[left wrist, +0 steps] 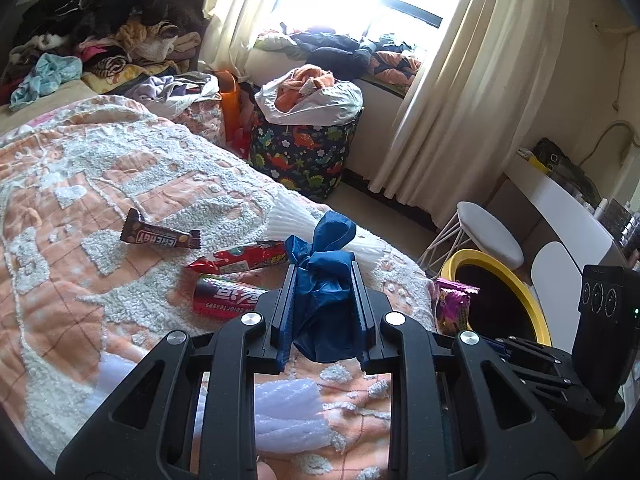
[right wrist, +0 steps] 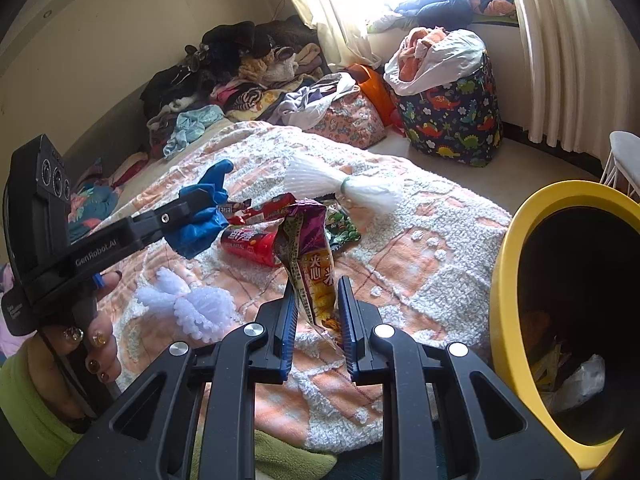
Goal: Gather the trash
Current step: 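Carry the blue bag and pink snack packet over the yellow-rimmed trash bin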
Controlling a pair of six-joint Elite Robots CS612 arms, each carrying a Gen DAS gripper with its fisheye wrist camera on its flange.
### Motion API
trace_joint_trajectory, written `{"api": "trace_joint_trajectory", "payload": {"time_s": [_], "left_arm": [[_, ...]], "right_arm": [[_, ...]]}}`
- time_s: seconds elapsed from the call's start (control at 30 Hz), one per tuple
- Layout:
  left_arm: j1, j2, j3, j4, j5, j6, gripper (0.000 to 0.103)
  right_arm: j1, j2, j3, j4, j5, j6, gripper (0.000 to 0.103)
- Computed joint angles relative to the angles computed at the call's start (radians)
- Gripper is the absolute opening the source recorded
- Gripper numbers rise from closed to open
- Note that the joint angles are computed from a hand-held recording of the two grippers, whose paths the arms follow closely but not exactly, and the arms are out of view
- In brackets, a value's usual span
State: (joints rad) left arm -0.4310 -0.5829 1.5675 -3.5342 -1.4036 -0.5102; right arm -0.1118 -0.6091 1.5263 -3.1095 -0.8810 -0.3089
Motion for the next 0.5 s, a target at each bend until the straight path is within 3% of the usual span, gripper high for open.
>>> {"api": "trace_joint_trajectory", "payload": {"time_s": [0.5], "left_arm": [[-0.029, -0.007, -0.008, 0.005, -0.004, 0.063, 0.018]], "right_arm": [[-0.033, -0.011, 0.019, -0.089, 0.026, 0.079, 0.019]]}}
